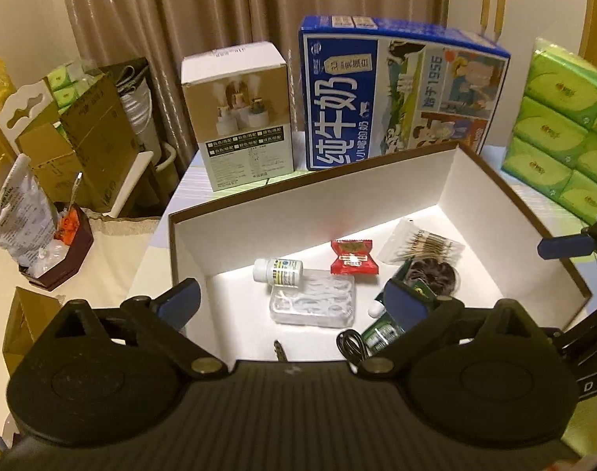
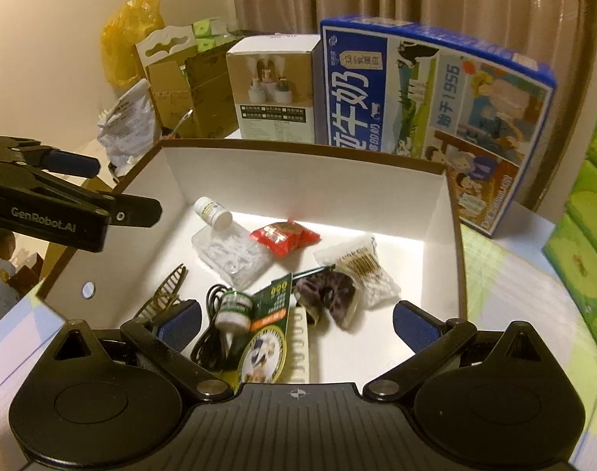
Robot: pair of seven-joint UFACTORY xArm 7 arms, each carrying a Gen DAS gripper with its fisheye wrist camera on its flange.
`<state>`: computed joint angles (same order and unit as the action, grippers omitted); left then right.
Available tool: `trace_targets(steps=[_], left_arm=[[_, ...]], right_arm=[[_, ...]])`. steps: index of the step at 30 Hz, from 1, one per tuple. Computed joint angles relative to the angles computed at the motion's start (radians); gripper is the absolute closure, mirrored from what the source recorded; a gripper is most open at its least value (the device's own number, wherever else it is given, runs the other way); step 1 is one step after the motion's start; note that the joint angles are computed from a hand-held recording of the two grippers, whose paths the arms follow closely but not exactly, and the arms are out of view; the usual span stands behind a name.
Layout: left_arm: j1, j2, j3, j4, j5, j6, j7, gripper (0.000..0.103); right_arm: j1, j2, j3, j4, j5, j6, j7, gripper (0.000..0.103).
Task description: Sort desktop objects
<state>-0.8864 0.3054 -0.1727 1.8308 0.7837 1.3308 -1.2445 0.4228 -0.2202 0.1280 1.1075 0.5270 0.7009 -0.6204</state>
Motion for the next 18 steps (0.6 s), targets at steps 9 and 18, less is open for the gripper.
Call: trace_targets(steps=[9, 18], left_arm=[[-0.117, 0.004, -0.023, 0.054, 0.089, 0.148, -0.107, 0.001], [-0.269, 0.079, -0.007, 0.22, 0.127, 0.331, -0.164, 0.001]], right_arm=[[0.014, -0.18, -0.03, -0.132, 0.032, 0.0, 0.02, 0.002], [0.049, -0.34, -0.076, -0.229, 0.021, 0.036, 0.042, 0.002]])
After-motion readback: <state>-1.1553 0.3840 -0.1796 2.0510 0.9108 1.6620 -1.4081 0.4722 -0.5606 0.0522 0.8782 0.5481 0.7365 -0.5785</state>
